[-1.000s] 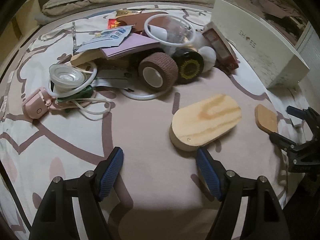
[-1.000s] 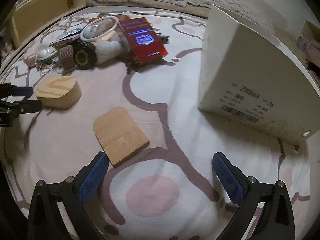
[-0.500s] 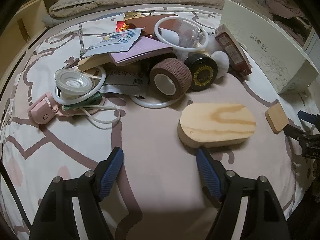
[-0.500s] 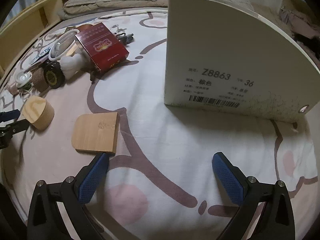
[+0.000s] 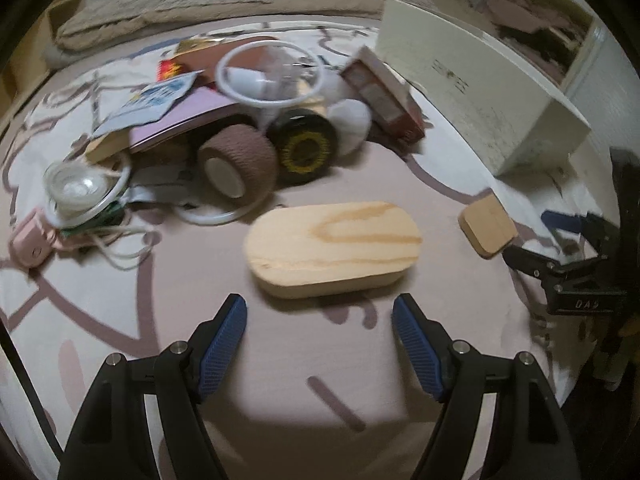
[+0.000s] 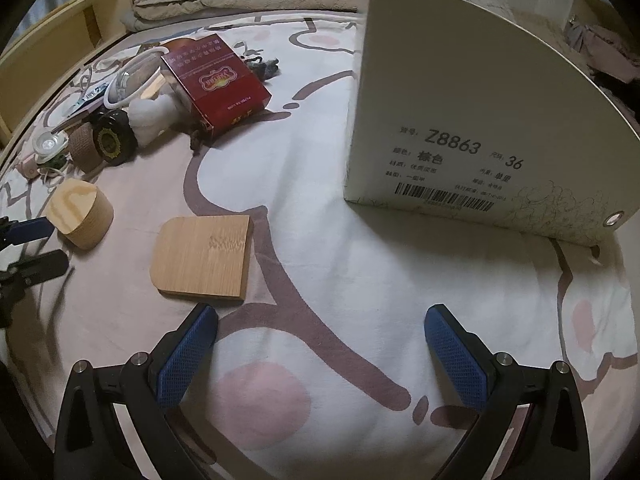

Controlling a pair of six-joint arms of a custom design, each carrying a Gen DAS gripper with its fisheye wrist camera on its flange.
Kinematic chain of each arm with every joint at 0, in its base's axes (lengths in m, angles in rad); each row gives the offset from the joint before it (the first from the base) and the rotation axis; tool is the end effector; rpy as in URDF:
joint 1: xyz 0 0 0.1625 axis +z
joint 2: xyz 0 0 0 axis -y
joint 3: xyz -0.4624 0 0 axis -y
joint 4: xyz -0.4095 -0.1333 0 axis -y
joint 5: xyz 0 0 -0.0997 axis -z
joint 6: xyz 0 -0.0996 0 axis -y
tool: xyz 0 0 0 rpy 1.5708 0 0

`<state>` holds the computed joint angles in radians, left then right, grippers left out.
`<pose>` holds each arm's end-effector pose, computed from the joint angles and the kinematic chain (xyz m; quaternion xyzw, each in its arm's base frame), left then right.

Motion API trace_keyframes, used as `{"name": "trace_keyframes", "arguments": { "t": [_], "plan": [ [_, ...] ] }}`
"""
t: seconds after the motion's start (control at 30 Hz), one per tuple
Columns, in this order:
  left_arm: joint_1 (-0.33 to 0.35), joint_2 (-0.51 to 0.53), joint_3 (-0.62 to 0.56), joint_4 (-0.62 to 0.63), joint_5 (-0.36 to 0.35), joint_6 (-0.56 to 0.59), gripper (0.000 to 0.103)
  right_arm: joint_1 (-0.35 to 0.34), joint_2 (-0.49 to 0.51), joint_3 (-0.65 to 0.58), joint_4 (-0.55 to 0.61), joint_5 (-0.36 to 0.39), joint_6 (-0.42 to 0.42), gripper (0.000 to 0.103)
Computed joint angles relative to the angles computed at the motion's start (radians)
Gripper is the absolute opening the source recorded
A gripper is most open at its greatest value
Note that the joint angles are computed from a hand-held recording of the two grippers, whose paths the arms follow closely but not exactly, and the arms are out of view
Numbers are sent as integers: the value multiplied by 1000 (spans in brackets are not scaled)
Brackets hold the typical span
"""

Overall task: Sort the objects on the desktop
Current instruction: 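Lift the wooden oval board with the left gripper while the right gripper approaches the tile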

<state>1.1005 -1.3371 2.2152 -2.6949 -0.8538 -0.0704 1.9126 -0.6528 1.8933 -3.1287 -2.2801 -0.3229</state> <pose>-0.0420 -0.5211 0.2487 0.1424 0.9194 -0.2037 0.3049 0.2718 -0.5597 0.0153 0.2502 -0.8932 0.1514 0.3415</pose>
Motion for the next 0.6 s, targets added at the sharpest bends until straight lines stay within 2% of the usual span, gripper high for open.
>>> {"name": "trace_keyframes", "arguments": {
  "t": [0.1, 0.17, 0.27, 0.43, 0.6],
  "plan": [
    [-17, 18, 9, -24, 11, 10, 79, 0, 4, -3, -4, -5, -2, 103],
    [-19, 31, 6, -36, 11, 10, 88, -2, 6, 6, -34, 3, -19, 103],
    [-26, 50, 6, -52, 24, 3, 94, -1, 8, 9, -48, 0, -23, 103],
    [-21, 77, 1, -102, 41, -2, 95, 10, 16, -3, -23, -40, 47, 103],
    [-16, 102, -1, -160, 55, -7, 96, -1, 10, 8, -45, -8, 21, 103]
  ]
}}
